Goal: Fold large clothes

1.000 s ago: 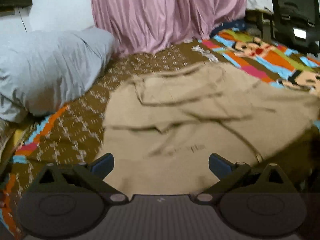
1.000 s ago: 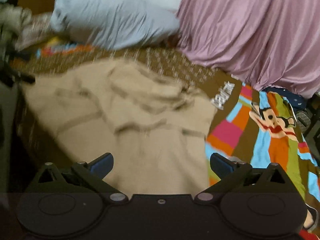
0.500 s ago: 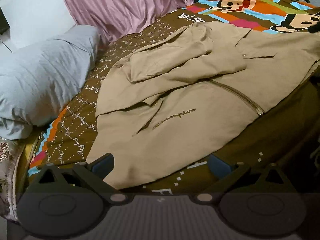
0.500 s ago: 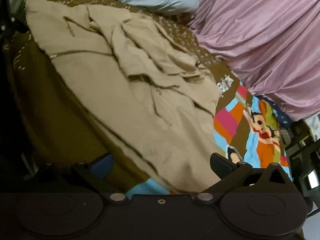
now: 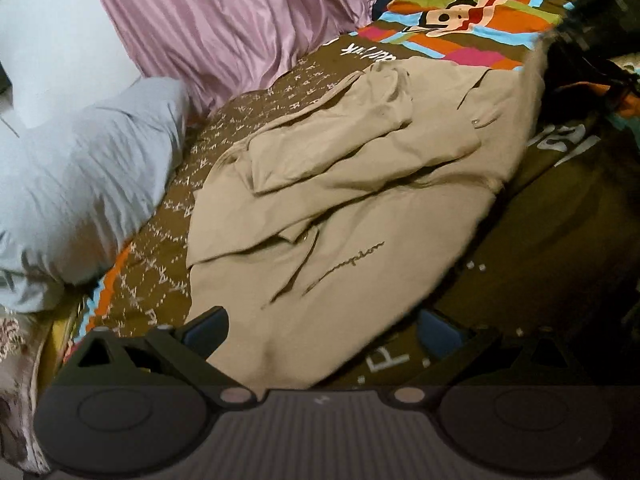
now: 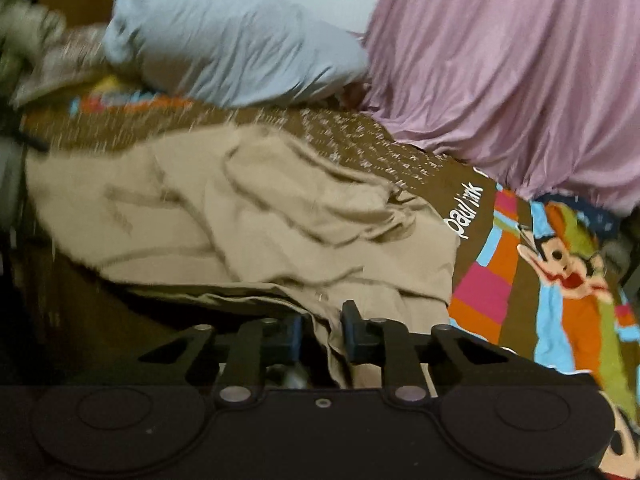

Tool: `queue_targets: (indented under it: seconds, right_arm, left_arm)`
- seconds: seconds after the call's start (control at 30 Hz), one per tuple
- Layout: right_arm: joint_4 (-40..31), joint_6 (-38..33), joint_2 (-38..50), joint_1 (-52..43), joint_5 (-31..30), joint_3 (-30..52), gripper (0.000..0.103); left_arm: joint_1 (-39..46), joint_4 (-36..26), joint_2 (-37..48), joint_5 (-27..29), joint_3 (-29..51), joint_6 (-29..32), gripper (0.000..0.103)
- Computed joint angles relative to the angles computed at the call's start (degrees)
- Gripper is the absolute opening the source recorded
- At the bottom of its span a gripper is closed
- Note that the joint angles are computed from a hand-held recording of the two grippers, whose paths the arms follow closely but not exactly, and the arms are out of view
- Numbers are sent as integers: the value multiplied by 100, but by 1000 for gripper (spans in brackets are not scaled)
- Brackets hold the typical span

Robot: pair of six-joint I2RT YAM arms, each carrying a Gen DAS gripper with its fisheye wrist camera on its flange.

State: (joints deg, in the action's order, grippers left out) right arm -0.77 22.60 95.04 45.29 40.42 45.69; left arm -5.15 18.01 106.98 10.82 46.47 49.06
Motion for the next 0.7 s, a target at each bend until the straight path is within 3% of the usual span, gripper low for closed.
queue_targets:
  seconds: [0.13, 0.23, 0.33, 0.47, 0.63, 0.7]
  right_arm:
    - [203, 167, -199, -459, -353, 165, 17]
    - [392, 250, -254, -721, -523, 255, 17]
    - [507, 169, -302, -735, -425, 232, 17]
    - [471, -204, -388, -562, -93, 45, 17]
    - [240, -726, -217, -198, 358, -112, 17]
    - [-102, -964, -103, -86, 365, -68, 25]
  left_arm:
    - [-209, 204, 227, -109, 61, 170, 101]
    - [-377, 636, 525, -709, 191, 35, 89]
    - [-343, 341, 778, -1367, 695, -306, 64]
    - [64, -333, 769, -1255, 1179, -642, 54]
    - [342, -142, 929, -1508, 1389, -440, 56]
    - [458, -142, 977, -1433, 1504, -325, 57]
